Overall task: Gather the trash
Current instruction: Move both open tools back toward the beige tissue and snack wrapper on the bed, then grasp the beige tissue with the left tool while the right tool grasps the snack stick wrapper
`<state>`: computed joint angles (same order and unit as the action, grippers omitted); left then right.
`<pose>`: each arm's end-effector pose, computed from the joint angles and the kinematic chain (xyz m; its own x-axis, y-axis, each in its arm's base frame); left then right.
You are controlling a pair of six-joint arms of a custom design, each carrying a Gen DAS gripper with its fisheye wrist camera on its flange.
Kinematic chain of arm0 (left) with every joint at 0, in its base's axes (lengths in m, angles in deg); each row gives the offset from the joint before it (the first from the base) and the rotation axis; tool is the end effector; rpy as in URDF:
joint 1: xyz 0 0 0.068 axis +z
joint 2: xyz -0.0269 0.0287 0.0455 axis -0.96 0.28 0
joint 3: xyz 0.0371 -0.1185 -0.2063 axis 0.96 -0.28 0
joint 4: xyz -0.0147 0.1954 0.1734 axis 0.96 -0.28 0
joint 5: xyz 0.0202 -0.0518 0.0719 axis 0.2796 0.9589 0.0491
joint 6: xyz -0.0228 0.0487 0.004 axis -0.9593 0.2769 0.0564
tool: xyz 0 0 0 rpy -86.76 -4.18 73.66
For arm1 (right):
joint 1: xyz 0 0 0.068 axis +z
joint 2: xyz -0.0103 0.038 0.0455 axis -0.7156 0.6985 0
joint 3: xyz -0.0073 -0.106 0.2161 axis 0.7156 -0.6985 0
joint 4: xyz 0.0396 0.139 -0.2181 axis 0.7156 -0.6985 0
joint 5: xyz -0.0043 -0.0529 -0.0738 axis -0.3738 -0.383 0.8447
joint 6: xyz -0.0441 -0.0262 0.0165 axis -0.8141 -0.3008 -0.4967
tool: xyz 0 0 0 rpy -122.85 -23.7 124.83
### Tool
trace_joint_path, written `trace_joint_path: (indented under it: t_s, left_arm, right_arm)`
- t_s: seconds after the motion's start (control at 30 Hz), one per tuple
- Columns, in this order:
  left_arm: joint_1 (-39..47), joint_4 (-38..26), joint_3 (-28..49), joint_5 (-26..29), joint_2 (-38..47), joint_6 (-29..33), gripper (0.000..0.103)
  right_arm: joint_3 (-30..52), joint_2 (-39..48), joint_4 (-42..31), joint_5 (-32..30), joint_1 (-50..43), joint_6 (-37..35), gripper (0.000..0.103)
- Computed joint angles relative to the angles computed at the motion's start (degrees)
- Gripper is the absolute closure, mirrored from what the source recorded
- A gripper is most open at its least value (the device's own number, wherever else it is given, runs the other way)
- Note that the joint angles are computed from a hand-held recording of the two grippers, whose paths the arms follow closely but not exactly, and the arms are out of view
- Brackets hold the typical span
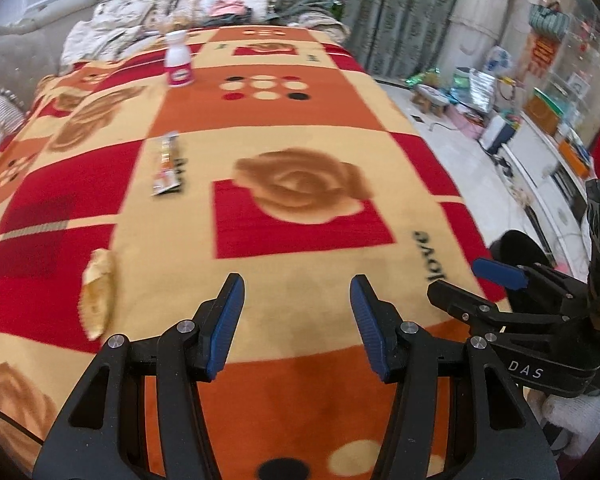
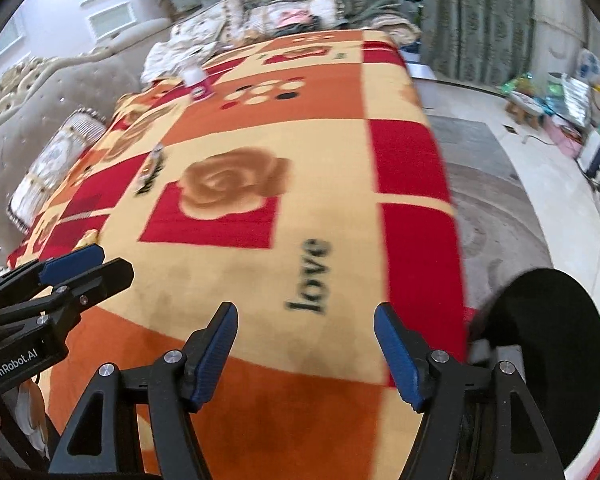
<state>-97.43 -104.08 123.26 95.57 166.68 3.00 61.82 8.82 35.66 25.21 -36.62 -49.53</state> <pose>0.3536 -0.1611 0.2488 -0.7333 0.3526 -0.5813 0.4992 0.8597 -0.1084 0.2771 0.0421 0.2159 -0.8159 0.3154 -0.4846 0.2584 0.9487 0.1823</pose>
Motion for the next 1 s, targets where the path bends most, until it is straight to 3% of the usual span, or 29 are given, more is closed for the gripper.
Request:
trace_joint_path:
  t_s: [0.67, 1.0]
  left_arm:
    - [17.75, 0.87, 0.91, 2.83, 3.9, 2.12, 0.049]
    - [19.23, 0.04, 9.86, 2.51, 14.24, 2.16, 0.05]
  right_arm:
    - [17.04, 18.45, 1.62, -1.76, 7.88, -0.52, 0.031]
    - [31.4, 31.66, 0.68, -3.63, 9.58, -3.09, 0.03]
